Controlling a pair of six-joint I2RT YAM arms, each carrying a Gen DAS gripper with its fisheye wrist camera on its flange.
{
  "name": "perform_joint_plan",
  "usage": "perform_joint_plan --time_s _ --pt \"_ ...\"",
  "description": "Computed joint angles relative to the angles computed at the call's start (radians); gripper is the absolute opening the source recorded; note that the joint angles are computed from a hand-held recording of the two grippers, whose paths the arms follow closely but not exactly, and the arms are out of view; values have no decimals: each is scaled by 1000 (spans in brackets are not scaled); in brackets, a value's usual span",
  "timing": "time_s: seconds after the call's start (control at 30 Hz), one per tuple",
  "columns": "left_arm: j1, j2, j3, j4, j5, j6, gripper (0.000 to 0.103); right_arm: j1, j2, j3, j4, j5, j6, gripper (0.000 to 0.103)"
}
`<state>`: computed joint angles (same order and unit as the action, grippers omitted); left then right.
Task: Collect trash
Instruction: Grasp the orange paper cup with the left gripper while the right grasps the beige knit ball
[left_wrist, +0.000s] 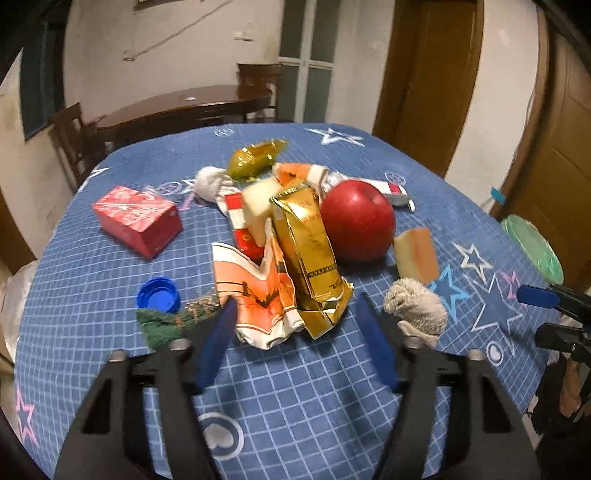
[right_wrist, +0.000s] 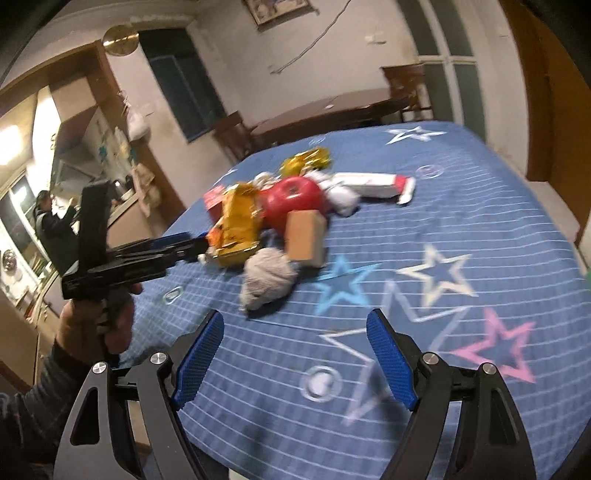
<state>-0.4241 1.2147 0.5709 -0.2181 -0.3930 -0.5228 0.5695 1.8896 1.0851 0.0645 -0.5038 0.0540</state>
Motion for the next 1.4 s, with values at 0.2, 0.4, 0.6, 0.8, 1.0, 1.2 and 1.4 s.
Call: perform_joint_plan --time_s 0.2,0.4,0.6,0.8,1.0,1.2,1.4 --pt "53 36 -33 50 27 50 30 72 129 161 -81 10 19 70" --pt "47 16 -39 41 21 65 30 154 257 355 -183 129 27 68" --pt "49 91 -5 64 28 108 30 184 361 497 -246 194 47 65" --pt "67 68 -39 83 34 100 16 206 394 541 -255 257 32 48" --pt "41 30 -65 72 9 60 15 205 352 457 -163 267 59 36" --pt "-36 -78 -103 34 -85 -41 15 210 243 275 15 301 73 35" --pt "-239 -163 -85 -55 -304 -185 15 239 89 72 193 413 58 35"
